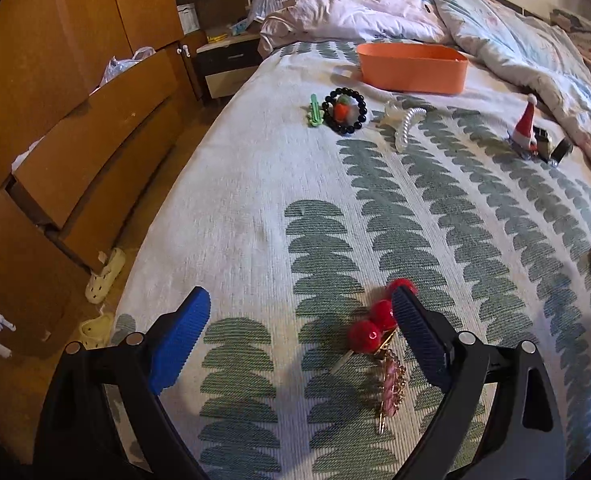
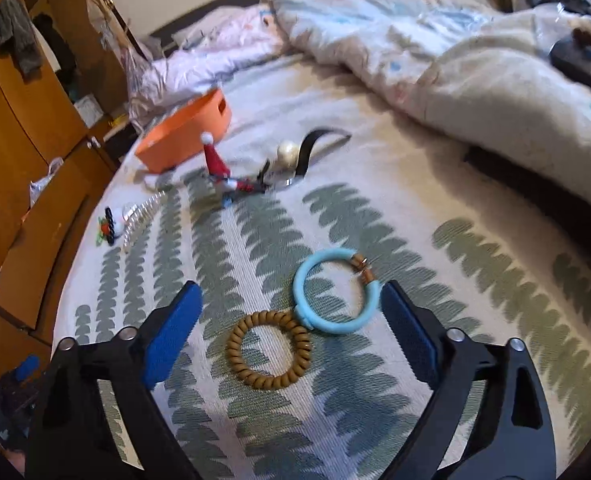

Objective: Organize jewelry
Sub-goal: 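Close the left tool on the red bead hairpin while the right tool closes on the blue bangle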

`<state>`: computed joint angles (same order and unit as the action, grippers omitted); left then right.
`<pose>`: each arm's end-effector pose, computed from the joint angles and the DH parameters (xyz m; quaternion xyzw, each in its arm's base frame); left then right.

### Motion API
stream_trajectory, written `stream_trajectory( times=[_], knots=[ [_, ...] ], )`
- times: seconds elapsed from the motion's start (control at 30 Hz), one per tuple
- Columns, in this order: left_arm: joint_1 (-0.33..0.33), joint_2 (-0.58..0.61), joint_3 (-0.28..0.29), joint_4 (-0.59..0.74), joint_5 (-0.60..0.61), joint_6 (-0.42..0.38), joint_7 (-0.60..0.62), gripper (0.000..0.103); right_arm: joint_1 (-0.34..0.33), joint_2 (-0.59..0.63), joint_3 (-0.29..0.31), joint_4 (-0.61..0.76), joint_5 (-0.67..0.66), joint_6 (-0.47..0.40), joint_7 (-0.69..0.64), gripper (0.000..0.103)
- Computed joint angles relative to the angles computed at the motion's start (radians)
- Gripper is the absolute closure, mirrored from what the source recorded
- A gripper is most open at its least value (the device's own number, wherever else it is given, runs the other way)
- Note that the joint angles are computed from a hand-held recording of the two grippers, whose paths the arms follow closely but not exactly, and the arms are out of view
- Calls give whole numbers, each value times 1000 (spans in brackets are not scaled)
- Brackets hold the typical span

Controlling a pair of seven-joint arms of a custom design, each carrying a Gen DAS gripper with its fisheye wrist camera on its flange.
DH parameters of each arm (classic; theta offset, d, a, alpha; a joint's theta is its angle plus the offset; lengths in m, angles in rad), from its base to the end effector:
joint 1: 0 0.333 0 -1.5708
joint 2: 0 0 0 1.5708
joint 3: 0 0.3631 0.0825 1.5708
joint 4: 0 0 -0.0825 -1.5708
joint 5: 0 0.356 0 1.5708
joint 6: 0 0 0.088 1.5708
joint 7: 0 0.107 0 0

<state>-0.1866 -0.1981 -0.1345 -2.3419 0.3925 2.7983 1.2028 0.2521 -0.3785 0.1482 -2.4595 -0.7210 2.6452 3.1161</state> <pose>0.4548 -0.1748 0.5458 -0.5635 0.7530 -0.2253 0.2541 0.3798 0.1876 0.5471 -0.4370 0.8196 -0.2215 0.2969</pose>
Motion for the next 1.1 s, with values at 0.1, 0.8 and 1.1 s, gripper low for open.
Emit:
stream_trajectory(
  times=[0.1, 0.8, 1.1],
  knots=[
    [6, 13, -13, 6, 22, -12, -18, 12, 11, 31, -14, 22, 30, -12, -38, 20],
    [-8, 58, -24, 26, 21, -44, 3, 12, 38, 168, -21, 126, 73, -147, -108, 43],
    [-9, 69, -27, 30, 13, -46, 19, 17, 51, 161, -24, 121, 63, -133, -90, 70]
  ],
)
